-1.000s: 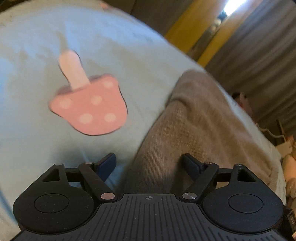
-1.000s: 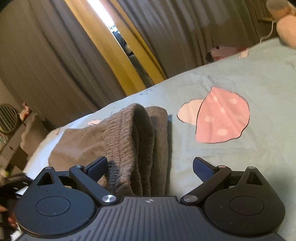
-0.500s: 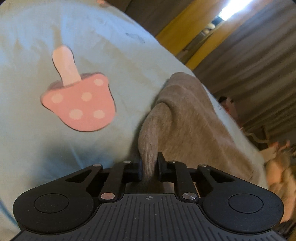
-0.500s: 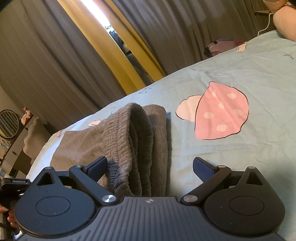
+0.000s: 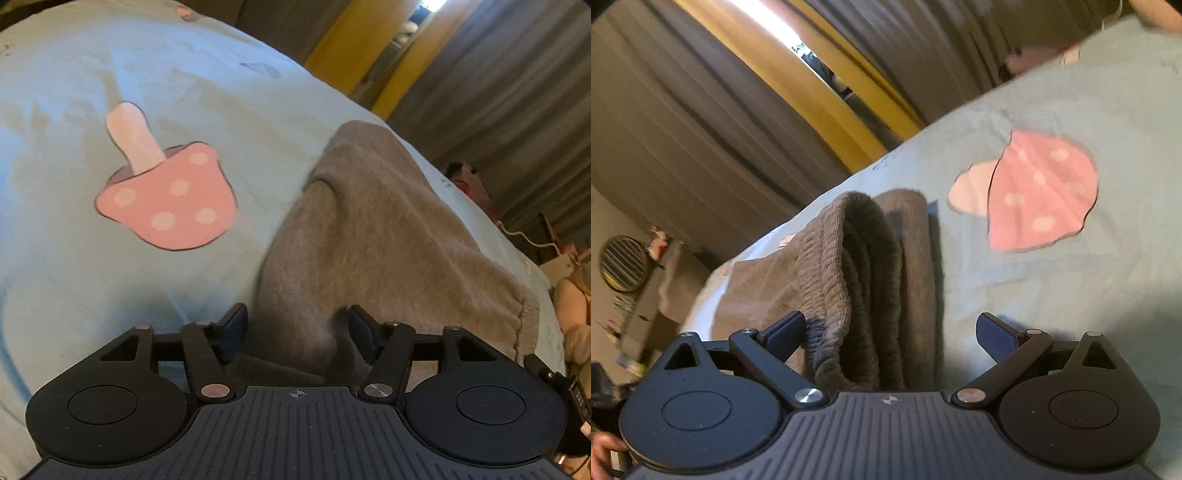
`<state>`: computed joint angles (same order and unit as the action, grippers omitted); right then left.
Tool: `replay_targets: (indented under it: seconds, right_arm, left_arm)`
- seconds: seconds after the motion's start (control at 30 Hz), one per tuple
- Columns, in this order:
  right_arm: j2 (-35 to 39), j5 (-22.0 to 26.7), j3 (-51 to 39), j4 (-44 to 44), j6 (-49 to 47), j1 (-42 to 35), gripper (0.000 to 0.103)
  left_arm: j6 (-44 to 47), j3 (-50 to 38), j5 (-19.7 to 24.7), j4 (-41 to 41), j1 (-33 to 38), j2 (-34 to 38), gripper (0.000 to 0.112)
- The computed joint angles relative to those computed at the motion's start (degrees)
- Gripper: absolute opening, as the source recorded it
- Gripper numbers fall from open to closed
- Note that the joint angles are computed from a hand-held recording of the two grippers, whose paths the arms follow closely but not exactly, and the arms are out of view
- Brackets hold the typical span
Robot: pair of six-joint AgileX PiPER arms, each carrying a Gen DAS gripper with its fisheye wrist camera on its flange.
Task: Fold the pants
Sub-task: 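Grasp the folded pants edge with the left tool while the right tool grasps the waistband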
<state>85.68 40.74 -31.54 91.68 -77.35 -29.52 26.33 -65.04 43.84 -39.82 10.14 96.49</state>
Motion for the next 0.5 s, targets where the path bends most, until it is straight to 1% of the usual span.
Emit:
replay_targets:
  seconds: [0.07,0.13,0.17,0.27,0.33,0.4,0.5]
  right_arm:
    - [3.5,5.3,-1.8,-2.8,3.1,-2.0,0.099]
    - [5.6,7.2,-2.8,-4.3,4.8,-2.1,0.099]
    - [5.7,6.9,-2.8,-4.2,4.5,-1.8,0.099]
    - [5.8,5.8,-2.7,-2.9,2.5,-0.7,0.099]
    - [6.7,5.9,-2.6,-1.1,0.9,-0.2,0.099]
    - [7.8,6.8,-2.3,1.0,-1.0,-0.3,0.099]
    - [9.6,9.6,-1.8,4.7,-4.9,-0.7,0.099]
  left_arm:
    - [-0.5,-1.3,0.8,0.5,-0.3,1.2,0.069]
    - [-1.4,-3.1,2.4,0.8,-0.2,3.0,0.071]
    - [-1.4,-4.2,3.6,0.6,-0.1,4.1,0.072]
    - [-0.1,-6.7,5.3,-0.5,-0.2,6.6,0.075]
    - [1.1,-8.5,6.4,-1.2,-0.4,8.2,0.075]
    - [1.5,-10.5,6.3,-1.3,-1.0,10.0,0.075]
    - [-1.0,-12.7,5.3,0.4,-2.6,11.7,0.073]
